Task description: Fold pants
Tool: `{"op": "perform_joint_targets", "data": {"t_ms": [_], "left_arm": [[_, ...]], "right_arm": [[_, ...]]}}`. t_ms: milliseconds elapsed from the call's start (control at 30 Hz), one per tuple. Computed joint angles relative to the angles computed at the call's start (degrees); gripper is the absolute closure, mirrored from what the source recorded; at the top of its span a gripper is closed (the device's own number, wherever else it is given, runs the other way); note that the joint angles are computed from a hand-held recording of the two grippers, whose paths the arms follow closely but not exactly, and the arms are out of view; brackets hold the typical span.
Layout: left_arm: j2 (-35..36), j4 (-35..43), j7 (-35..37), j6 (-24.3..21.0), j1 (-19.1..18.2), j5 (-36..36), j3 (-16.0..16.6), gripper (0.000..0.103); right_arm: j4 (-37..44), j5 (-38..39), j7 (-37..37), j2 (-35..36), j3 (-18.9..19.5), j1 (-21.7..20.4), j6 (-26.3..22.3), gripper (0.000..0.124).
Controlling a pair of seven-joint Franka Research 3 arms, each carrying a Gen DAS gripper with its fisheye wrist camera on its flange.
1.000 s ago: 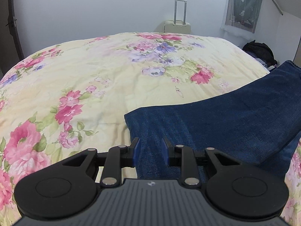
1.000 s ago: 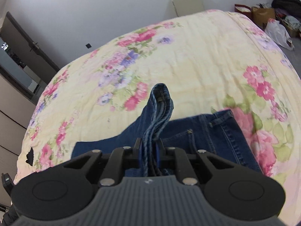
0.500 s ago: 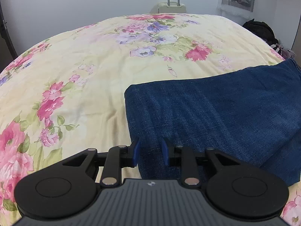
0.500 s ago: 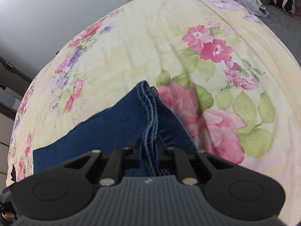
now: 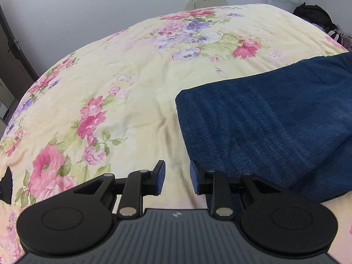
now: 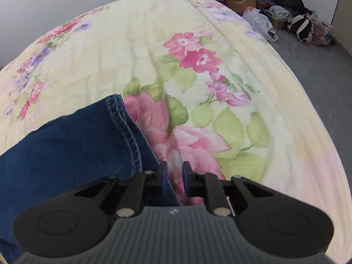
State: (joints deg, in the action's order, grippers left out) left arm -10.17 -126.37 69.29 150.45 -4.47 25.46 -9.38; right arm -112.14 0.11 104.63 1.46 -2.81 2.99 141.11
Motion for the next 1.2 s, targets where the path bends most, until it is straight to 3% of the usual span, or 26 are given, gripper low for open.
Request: {"op": "perform_joint_targets", "data": {"t_ms": [200,367,433,500,667,800,867,933,967,1000,1033,1067,1133,1200], "left_arm": [[-7.43,-6.96,7.45,1.77,-2.36,-8.04,2.2,0.069],[-11.45,-12.44,9.31,1.66,-3.56,-12.13,2.77,0.069],[-12.03,-14.26,9.49,2.91,-4.23,-13.79,2.95,0.058],[-11.83,-15.87,8.27,4.86,-3.31,-11.94,1.39,0.055],[-9.61,-17.6,0.6,11.22,2.3,3.04,-4.9,0.055],[-6.85,-16.46,-5.99,15.64,5.69,12.95,-7.33,0.054],[-5.07,-15.03,-9.1,15.64,6.61,17.4,-8.18,0.054],[-3.64,-13.7,-12.21,14.29,6.91,22.53,-9.1,0.057],[-3.33,-13.35,-14.76,13.82,7.59,27.31,-10.17,0.061],[-3.49,-12.99,-19.24,12.08,8.9,34.68,-12.22,0.078],[-3.84,-12.61,-23.24,9.1,9.69,41.88,-14.13,0.087],[-4.76,-13.1,-24.41,9.23,9.57,45.6,-14.04,0.087],[-6.85,-14.0,-22.26,10.53,7.92,45.36,-11.65,0.09],[-7.49,-14.88,-15.43,11.68,4.72,39.2,-7.66,0.09]], "right_arm": [[-9.36,9.61,-3.64,-11.48,1.6,1.34,4.74,0.112],[-14.49,21.04,-4.6,-16.2,4.53,7.19,9.12,0.112],[-15.93,22.22,-2.23,-16.37,6.8,9.1,12.52,0.112],[-17.76,23.51,0.2,-15.89,8.53,11.14,17.2,0.112],[-23.83,2.81,23.66,-14.21,19.47,4.26,28.5,0.112],[-27.27,-9.2,33.57,-13.73,23.96,-1.65,36.27,0.113],[-26.56,-16.83,39.39,-14.04,29.92,-9.22,37.38,0.112],[-25.68,-21.43,42.75,-13.16,33.38,-13.87,39.93,0.112],[-25.0,-21.91,42.21,-12.03,33.19,-13.92,40.24,0.112],[-24.14,-21.77,41.17,-10.76,32.27,-12.83,39.1,0.112],[-23.43,-21.14,39.81,-9.56,30.5,-10.8,36.95,0.112],[-23.41,-22.34,40.56,-8.85,30.18,-10.57,36.82,0.113],[-23.66,-24.6,41.1,-8.18,28.92,-9.97,37.76,0.117],[-23.79,-20.93,37.7,-7.9,24.86,-5.64,37.62,0.119]]}}
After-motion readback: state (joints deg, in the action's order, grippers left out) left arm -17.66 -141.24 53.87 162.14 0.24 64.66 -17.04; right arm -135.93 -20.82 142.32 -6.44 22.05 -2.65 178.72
